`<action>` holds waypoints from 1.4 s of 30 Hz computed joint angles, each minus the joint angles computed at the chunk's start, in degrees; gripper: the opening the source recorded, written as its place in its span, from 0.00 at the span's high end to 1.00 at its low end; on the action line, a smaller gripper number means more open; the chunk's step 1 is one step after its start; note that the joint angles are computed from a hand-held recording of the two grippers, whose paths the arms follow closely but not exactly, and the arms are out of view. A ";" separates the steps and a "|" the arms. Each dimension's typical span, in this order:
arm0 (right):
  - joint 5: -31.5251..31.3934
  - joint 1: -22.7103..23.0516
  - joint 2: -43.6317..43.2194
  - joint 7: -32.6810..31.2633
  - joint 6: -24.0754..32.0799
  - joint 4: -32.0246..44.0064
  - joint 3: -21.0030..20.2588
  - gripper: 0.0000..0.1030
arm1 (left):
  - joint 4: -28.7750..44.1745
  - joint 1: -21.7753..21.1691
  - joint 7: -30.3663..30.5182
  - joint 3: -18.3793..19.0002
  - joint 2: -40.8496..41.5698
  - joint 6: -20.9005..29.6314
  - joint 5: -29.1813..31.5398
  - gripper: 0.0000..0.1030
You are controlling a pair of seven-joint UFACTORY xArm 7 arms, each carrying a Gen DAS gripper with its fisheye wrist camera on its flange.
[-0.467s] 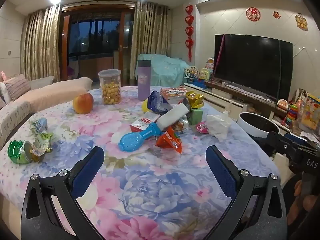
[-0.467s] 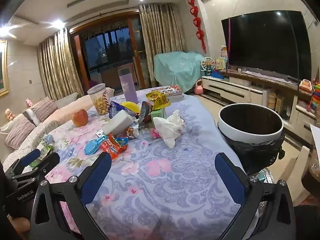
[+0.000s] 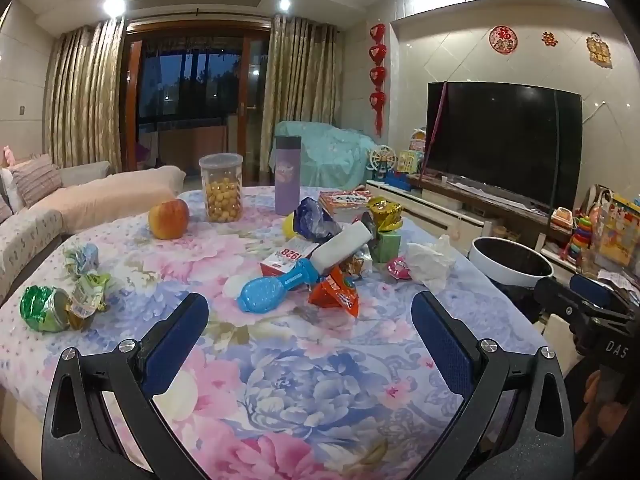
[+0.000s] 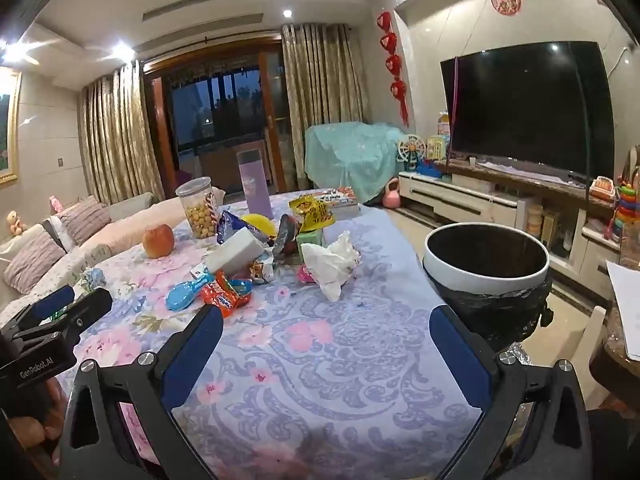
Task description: Collect trash
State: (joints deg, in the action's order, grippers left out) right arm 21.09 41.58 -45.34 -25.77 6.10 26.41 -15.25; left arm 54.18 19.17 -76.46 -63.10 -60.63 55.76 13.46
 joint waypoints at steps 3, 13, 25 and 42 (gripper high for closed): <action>-0.29 -0.34 -1.12 0.55 -2.95 -2.11 1.28 0.00 | 0.02 0.00 -0.01 0.04 -0.25 0.05 -0.08 0.00; -4.04 1.58 -1.89 3.40 -5.21 -3.20 -0.68 0.00 | 0.15 0.50 0.16 -0.04 -0.97 0.79 -0.76 0.00; -5.50 2.25 -2.24 4.55 -4.93 -3.61 -1.25 0.00 | -0.11 0.31 0.03 0.05 -1.08 0.87 -0.83 0.00; -5.81 3.15 -2.68 4.86 -5.07 -3.93 -1.77 0.00 | -0.55 0.14 0.00 0.13 -0.94 0.23 -0.53 0.00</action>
State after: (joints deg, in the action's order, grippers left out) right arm 15.28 44.74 -48.02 -20.90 1.03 22.48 -17.01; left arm 53.63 19.30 -76.46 -62.97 -61.57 55.98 12.94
